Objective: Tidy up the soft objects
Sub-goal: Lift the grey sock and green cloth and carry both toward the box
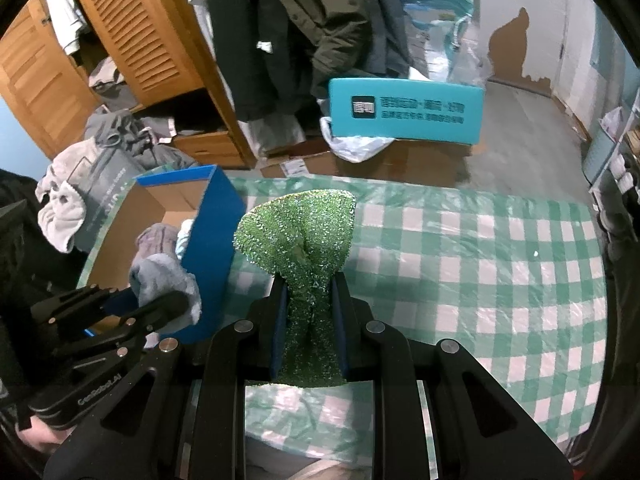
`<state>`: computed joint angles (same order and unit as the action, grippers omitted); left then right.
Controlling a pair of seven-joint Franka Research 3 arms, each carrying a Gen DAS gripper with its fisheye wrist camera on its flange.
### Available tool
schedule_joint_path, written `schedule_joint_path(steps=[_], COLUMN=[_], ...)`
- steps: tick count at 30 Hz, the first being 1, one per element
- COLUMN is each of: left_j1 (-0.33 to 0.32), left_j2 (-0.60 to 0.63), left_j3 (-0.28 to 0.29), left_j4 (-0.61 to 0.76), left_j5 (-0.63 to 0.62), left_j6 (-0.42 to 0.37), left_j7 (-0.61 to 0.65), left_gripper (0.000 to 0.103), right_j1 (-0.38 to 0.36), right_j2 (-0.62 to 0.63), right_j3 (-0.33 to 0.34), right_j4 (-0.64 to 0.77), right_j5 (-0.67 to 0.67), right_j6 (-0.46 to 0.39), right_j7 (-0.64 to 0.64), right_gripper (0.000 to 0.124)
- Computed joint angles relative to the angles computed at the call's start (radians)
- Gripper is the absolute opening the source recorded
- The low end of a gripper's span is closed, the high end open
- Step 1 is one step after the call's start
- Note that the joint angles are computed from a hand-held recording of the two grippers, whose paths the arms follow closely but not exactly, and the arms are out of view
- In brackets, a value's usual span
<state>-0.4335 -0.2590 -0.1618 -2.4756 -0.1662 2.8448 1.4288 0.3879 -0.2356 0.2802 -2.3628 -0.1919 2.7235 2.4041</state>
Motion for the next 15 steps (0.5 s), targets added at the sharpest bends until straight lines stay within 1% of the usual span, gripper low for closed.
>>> schedule_joint_path(steps=[3,6,9,15], left_j1=[-0.002,0.018,0.028,0.063], left_j2=[-0.019,-0.038,-0.057,-0.087], left_j3=[0.019,0.018,0.034,0.058], left_j4=[-0.017,-0.033,-0.05,-0.085], left_j5=[-0.021,-0.003,0.002,0.026], left_j6=[0.008,0.01,0.011,0.022], left_j7=[0.014,-0.003,-0.011,-0.031], left_gripper=[0.024,0.024,0.024,0.024], right_j1=[0.01,0.027,0.051,0.102], right_j2=[0.035,0.078,0.115,0.203], right_j3=[0.003,0.003,-0.009,-0.032], right_j4=[0.033,0.078,0.115,0.221], right_j5=[0.002,-0.008,-0.003,-0.024], right_j6=[0.011,0.007,0.011,-0.017], right_j7=[-0.005,-0.008,-0.02,-0.026], right_gripper=[0.019,0.019,0.019,0.019])
